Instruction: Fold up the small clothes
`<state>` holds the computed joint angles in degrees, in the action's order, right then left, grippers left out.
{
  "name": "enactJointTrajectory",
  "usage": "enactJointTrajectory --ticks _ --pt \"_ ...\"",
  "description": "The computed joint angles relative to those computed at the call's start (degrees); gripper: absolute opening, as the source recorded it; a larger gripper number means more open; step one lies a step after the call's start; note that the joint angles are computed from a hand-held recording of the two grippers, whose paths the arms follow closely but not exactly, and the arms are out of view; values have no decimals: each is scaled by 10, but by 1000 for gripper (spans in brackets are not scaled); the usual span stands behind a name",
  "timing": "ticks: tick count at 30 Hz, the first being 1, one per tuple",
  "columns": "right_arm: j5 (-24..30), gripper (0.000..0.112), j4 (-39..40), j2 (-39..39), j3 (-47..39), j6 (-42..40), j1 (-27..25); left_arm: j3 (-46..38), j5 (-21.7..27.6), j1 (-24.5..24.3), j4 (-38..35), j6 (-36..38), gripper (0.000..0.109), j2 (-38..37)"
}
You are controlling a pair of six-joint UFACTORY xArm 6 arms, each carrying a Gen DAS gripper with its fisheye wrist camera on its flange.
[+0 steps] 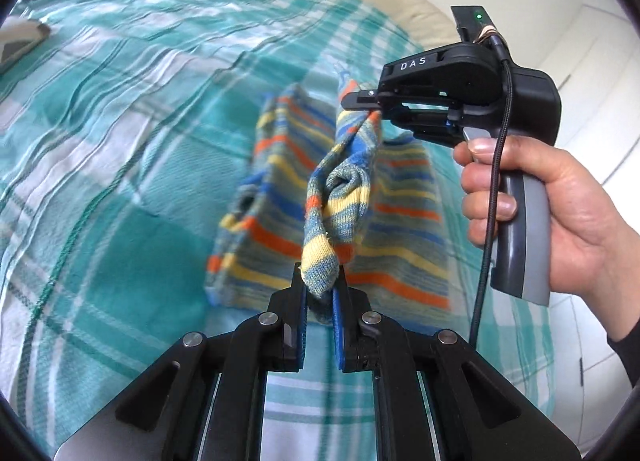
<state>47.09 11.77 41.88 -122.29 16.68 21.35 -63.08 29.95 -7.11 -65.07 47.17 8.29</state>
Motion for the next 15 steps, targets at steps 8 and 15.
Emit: enactJointTrajectory --ticks 8,15 --pt "-52 33 36 47 -20 20 15 2 -6 19 65 -60 23 18" --pt "-179 49 104 -118 214 -84 16 19 -41 28 23 -24 64 -23"
